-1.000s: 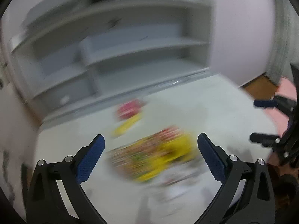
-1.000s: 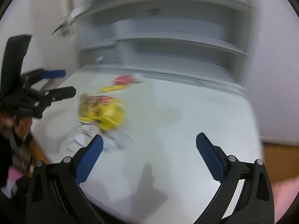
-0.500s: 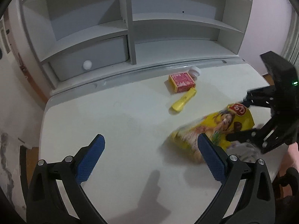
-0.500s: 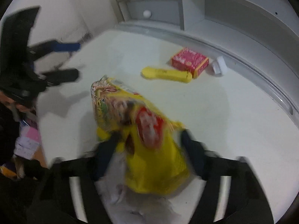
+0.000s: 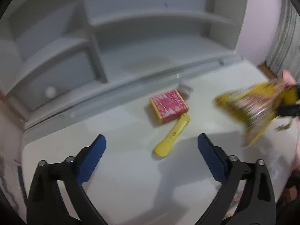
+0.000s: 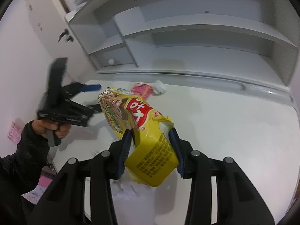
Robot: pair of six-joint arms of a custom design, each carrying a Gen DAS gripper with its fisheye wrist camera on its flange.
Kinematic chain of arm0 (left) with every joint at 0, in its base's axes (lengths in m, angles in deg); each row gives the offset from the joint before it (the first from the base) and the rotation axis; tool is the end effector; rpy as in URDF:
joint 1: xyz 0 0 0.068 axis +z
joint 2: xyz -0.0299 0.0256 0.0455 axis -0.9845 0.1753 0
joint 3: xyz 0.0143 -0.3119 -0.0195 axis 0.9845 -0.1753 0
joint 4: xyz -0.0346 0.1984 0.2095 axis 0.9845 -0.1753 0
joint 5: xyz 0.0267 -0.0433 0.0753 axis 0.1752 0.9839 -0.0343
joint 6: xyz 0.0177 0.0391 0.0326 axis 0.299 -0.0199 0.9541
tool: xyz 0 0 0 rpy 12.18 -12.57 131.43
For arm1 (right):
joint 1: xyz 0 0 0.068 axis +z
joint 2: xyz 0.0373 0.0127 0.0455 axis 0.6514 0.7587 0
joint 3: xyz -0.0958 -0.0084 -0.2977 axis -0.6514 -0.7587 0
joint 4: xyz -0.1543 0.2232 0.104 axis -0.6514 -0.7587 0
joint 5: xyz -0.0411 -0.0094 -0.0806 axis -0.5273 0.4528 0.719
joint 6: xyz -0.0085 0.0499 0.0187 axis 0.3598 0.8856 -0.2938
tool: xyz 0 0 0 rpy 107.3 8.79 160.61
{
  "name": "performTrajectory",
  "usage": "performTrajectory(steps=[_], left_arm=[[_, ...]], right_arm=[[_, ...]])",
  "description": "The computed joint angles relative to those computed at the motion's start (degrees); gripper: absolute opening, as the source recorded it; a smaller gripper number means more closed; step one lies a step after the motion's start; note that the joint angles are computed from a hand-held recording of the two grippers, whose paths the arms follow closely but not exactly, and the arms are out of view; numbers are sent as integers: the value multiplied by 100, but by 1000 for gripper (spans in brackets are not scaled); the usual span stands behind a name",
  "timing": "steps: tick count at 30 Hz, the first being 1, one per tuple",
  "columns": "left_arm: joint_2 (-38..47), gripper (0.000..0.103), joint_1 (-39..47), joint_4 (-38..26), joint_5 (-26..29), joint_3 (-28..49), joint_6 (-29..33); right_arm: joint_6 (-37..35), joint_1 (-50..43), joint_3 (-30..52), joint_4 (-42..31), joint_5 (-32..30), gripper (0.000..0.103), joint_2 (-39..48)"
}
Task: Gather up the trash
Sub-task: 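Return to the desk and grasp the yellow snack bag with the right tool, then grasp the yellow plastic spoon with the left tool, then carry the snack bag and yellow spoon to the bin and open both tools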
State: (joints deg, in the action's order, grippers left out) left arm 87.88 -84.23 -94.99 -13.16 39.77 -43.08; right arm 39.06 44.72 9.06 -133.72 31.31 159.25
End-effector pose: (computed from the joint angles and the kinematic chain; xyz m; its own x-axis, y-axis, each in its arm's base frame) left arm 0.3331 -0.0276 0.3264 -0.7844 0.2346 -0.5741 0.2582 0.9652 0.0417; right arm 0.3067 0.0418 0.3663 -0.7070 -0.3207 -0.6303 -0.5982 0.7466 0.2911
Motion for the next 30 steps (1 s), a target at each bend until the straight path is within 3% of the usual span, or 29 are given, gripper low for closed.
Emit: performTrajectory(steps=[1,6,7,8,9,16,20,26,30], left_arm=[[113,72,-69,-33,-73,36,19],[445,50,-304,-158,-194,159,-122],[428,36,-336,-139,-186,143,-134],[405,29,-391,-168,-178,145,-155],[402,12,-444,-217,-258,164,-189],[-233,12,-1066,-445,-634,128,-897],[-393,12,-2090,-530,-1017,402,-1539],[381,12,-4356,-90,-1627,1238,-2319],[1360,12,-5439,245,-1558,2074,-2538]], right_arm=[[-47,-106,-35,-51,-27,42,-68],[-92,-513,-394,106,-114,42,-288],[-64,-550,-453,131,-93,42,-346],[-108,-670,-498,83,-89,42,-428],[-52,-663,-534,117,-45,42,-476],[-507,-1803,-744,-111,-193,42,-1098],[-1153,-3189,-838,-427,-549,42,-1399],[-2437,-5977,-876,-826,-1177,42,-1157],[-2795,-7713,-1058,-163,-1108,42,-689]])
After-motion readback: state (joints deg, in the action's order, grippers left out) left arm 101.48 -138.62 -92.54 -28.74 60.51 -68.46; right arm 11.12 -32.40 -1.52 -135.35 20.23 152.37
